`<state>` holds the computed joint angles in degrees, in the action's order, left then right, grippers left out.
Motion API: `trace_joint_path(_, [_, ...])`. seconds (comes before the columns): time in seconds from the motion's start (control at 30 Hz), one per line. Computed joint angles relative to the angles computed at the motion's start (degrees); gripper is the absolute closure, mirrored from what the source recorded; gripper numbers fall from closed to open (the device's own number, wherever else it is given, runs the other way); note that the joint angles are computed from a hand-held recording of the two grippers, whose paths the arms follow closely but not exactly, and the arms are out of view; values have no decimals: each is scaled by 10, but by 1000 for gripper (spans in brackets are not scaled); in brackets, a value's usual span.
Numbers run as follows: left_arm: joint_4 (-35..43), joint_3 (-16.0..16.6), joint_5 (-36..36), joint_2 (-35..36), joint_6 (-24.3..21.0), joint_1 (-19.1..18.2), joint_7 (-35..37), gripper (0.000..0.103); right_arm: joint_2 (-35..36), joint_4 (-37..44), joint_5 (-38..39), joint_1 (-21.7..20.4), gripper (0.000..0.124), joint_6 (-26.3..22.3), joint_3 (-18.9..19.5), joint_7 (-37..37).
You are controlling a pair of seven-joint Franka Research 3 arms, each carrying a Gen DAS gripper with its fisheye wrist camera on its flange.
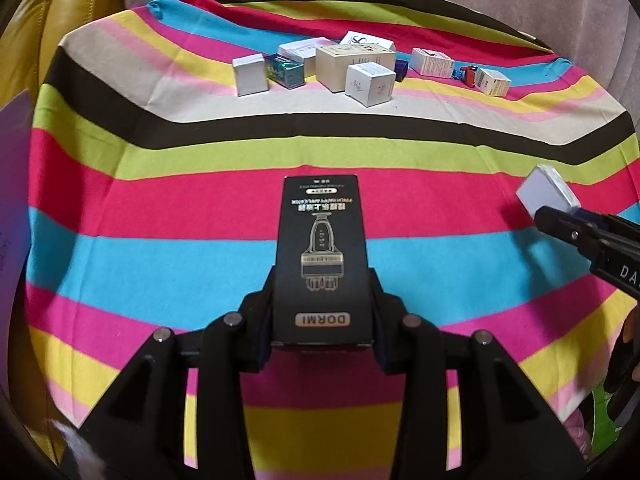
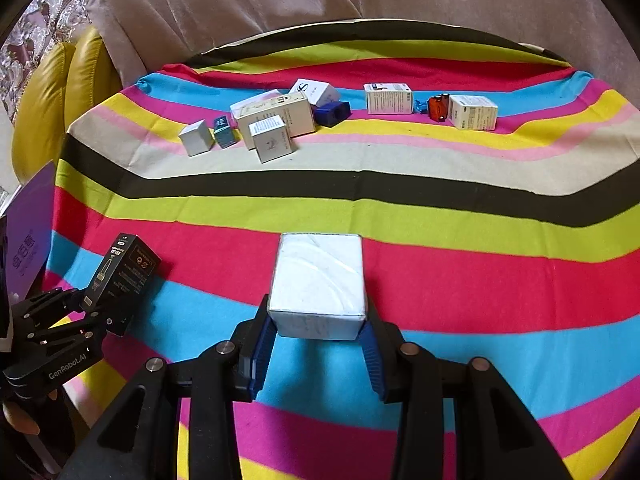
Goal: Organize rigid objects
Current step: 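Lift both held boxes and carry them to the purple-rimmed box, then open both tools to drop the boxes into the purple-rimmed box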
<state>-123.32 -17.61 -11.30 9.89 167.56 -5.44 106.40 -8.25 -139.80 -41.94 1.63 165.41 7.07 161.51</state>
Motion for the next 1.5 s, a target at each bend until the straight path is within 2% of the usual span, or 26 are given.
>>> trace_joint_path(0.2, [-33, -8, -41, -26, 21, 9, 36, 60, -11, -11, 7, 6, 83, -4, 11, 19])
trace_joint_path(0.33, [-53, -13, -109, -46, 29, 14, 88, 60, -16, -12, 10, 12, 83, -9, 20, 20])
trace_joint_path(0.47, [-67, -1, -170, -65, 34, 5, 141, 60, -13, -6, 12, 18, 83, -9, 27, 23])
trace_joint_path(0.6, [-81, 20, -217, -85, 47, -13, 184, 60, 2, 7, 22, 30, 83, -2, 27, 20])
trace_joint_path(0.8, [-94, 58, -335, -119, 63, -48, 281, 60, 29, 42, 51, 68, 83, -17, 16, -17])
trace_joint_path(1.03, [-85, 130, -515, -169, 91, -108, 443, 60, 61, 116, 52, 105, 83, -29, 2, -47])
trace_joint_path(1.17, [-75, 163, -600, -196, 107, -121, 502, 60, 89, 173, 71, 132, 83, -21, -9, -97])
trace_joint_path(1.27, [-74, 174, -603, -214, 117, -111, 495, 60, 124, 235, 108, 157, 83, -23, -15, -165])
trace_joint_path(1.37, [-79, 186, -552, -227, 129, -95, 440, 60, 170, 313, 166, 175, 83, -16, -16, -240])
trace_joint_path(1.4, [-84, 181, -523, -231, 140, -81, 409, 60, 188, 344, 181, 181, 83, -15, -15, -262])
trace_joint_path(1.5, [-91, 144, -415, -232, 152, -3, 292, 60, 243, 435, 239, 191, 83, -13, 1, -342])
